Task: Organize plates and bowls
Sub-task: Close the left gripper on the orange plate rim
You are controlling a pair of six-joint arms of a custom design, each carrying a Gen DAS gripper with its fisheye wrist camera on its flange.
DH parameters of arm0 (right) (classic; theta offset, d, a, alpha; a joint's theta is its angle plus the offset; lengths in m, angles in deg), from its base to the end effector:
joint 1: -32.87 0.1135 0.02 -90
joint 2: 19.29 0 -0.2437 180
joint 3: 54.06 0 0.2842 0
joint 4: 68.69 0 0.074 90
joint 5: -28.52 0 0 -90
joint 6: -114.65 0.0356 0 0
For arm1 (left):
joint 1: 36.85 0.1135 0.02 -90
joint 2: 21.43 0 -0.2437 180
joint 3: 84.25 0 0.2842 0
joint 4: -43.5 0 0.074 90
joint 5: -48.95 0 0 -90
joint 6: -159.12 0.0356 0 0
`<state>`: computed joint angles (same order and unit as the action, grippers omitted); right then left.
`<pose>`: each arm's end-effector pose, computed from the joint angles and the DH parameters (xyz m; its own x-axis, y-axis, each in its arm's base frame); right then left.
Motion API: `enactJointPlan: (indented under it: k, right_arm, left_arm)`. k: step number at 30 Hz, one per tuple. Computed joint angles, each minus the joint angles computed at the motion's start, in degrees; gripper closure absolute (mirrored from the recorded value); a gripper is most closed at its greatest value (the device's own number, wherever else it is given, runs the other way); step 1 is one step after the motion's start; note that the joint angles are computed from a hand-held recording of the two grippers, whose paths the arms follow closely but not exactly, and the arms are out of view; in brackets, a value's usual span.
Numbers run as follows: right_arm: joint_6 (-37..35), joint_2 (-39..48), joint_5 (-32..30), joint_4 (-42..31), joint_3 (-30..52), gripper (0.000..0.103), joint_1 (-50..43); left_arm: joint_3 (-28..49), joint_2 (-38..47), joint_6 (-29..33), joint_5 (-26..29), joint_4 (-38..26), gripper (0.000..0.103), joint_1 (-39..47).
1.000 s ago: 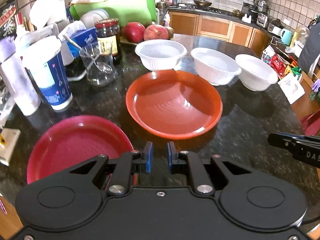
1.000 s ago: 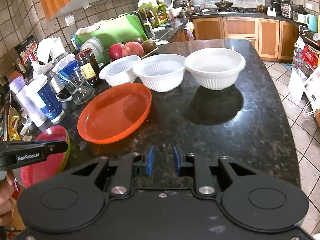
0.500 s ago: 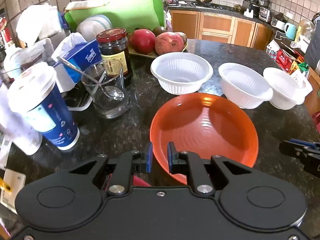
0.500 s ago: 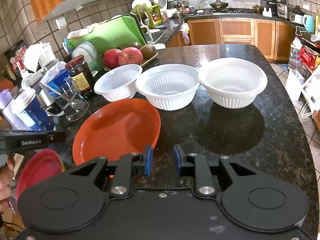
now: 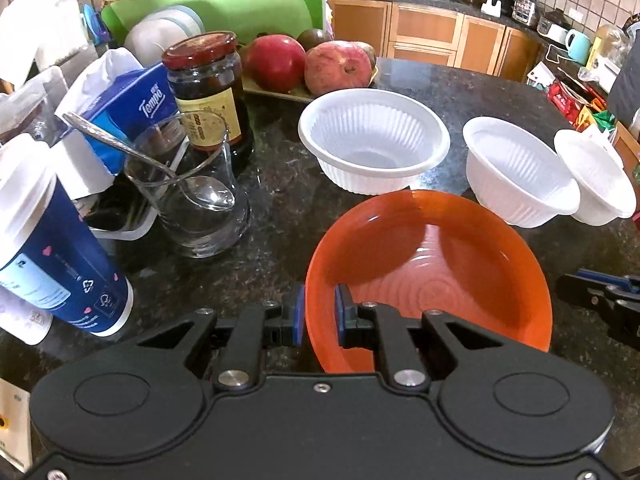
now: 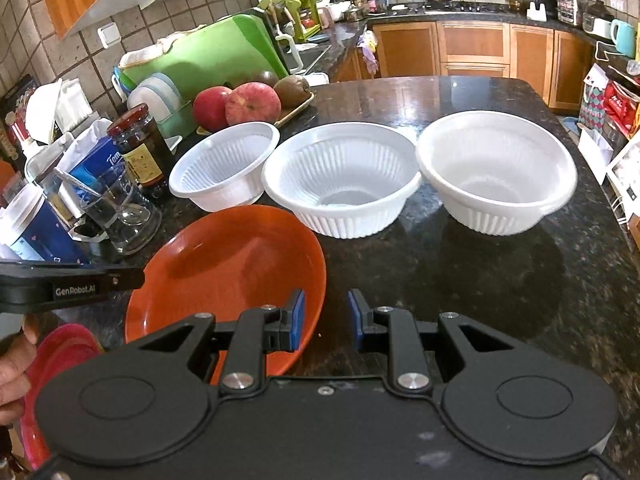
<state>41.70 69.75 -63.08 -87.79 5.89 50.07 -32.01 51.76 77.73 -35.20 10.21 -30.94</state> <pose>0.3219 0.1007 0.1373 -0.7726 0.0676 -0.6313 -0.0908 0.9723 0.2154 0.2778 0.0251 0.1564 -0.8045 0.0664 -0.5902 0.0781 0.9969 0.0057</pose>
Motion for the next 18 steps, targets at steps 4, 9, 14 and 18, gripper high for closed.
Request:
enactJointPlan:
  k: [4,9,14,18]
  right_arm:
    - [-0.69,3.04,-0.42,-0.09,2.48,0.078,-0.11]
    - [-0.83,6.06,-1.13,-0.39,4.54,0.078,-0.37]
    - [-0.73,7.62,-1.65,-0.82,5.62,0.078,-0.3]
    - [-0.81,8.41,-2.02,-0.89,6.05,0.078,-0.26]
  left_arm:
    - [1.43,2.08,0.45,0.23,-0.09,0.082,0.28]
    - [2.51,3.48,0.64,0.43,-0.64,0.082,0.81]
    - [3.71,5.42,0.87,0.49,-1.21,0.082,0.88]
    - [4.89,7.08,1.03,1.27,-2.03,0.082,0.97]
